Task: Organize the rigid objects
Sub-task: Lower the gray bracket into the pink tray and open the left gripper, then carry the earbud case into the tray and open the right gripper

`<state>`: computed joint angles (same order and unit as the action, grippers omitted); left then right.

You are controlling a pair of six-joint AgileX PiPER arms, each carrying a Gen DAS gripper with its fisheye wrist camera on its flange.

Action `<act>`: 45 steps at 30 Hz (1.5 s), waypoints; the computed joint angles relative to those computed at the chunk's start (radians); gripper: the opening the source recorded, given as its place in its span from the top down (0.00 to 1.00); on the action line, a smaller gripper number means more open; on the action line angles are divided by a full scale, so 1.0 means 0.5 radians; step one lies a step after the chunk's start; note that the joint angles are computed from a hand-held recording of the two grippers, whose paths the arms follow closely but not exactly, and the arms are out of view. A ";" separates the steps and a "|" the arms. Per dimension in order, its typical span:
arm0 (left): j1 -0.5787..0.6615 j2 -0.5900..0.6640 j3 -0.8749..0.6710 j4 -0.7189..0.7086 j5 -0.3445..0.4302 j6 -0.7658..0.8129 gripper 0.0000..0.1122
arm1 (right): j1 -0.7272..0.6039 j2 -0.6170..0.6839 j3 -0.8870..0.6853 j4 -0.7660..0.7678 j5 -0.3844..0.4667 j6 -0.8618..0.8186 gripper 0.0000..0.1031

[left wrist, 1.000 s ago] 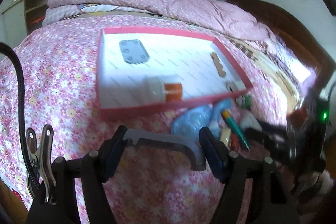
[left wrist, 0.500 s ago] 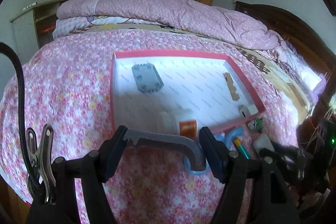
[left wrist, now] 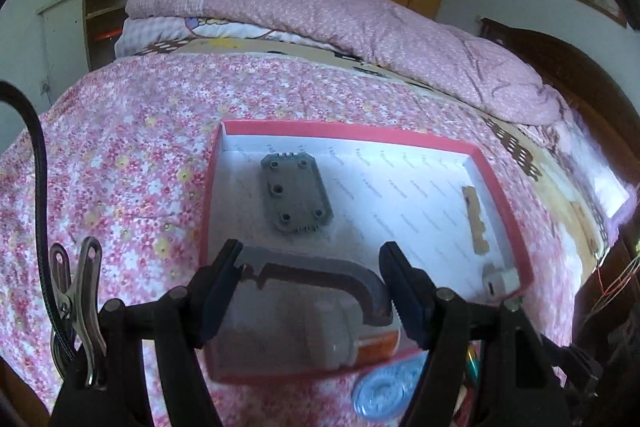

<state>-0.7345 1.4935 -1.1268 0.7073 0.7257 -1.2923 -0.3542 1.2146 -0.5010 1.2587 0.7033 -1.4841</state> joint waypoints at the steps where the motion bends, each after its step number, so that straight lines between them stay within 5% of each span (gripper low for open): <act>1: 0.006 0.025 -0.016 0.005 0.006 -0.004 0.34 | -0.007 -0.004 -0.008 0.000 0.001 0.002 0.56; 17: 0.003 0.218 -0.087 0.141 0.017 0.030 0.35 | 0.003 0.054 -0.100 0.003 0.000 0.025 0.56; 23: -0.002 0.147 -0.045 0.128 -0.036 0.014 0.31 | 0.053 0.051 -0.132 -0.004 -0.025 0.048 0.56; 45: -0.227 -0.036 0.098 0.290 0.173 -0.214 0.28 | 0.407 0.299 -0.555 -0.112 -0.156 0.338 0.56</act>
<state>-0.8482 1.4756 -1.0778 0.8525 0.8120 -1.3994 -0.1506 1.3640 -0.7784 1.2026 0.6252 -1.3150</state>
